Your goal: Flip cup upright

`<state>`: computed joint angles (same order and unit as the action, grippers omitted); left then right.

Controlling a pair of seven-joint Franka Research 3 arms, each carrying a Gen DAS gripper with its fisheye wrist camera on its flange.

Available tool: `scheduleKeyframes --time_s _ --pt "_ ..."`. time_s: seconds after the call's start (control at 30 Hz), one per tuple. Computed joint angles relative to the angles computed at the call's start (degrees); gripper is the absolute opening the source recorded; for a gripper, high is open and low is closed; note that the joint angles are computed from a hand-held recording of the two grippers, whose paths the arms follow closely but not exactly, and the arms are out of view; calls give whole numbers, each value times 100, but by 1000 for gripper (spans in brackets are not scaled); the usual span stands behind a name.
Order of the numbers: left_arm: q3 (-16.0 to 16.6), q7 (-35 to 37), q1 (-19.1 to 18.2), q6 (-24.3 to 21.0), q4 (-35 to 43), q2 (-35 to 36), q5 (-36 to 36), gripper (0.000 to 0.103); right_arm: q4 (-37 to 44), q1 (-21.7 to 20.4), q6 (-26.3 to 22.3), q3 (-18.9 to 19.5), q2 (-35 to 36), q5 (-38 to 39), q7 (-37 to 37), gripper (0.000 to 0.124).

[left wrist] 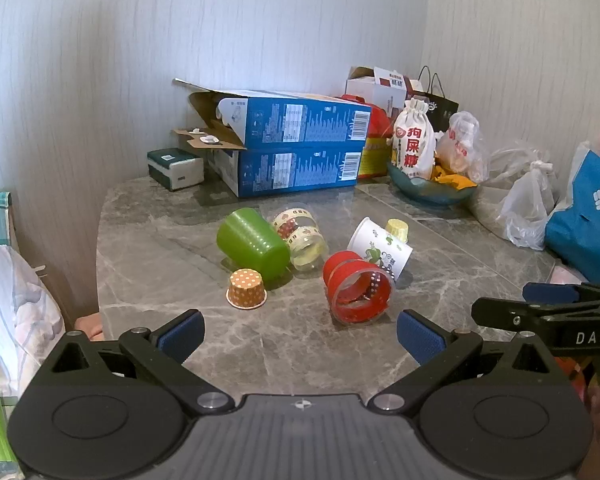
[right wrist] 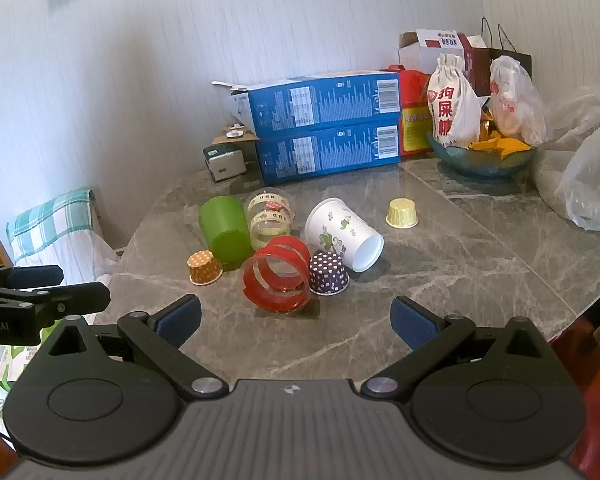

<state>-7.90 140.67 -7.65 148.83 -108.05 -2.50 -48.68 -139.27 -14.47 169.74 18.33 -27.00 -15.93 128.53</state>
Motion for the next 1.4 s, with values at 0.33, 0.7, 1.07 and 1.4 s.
scheduleKeyframes --time_s 0.33,0.7,1.07,1.4 --pt "-7 -196 33 -85 100 60 162 103 10 115 -54 -110 41 68 -89 102" --pt "-59 -306 89 -143 186 147 247 103 55 189 -103 -168 108 82 -124 102" --pt "-68 -338 97 -144 174 142 280 103 68 232 -113 -204 147 48 -88 102" --pt "-89 -384 106 -140 196 213 320 103 100 341 -124 -310 210 99 -139 102"
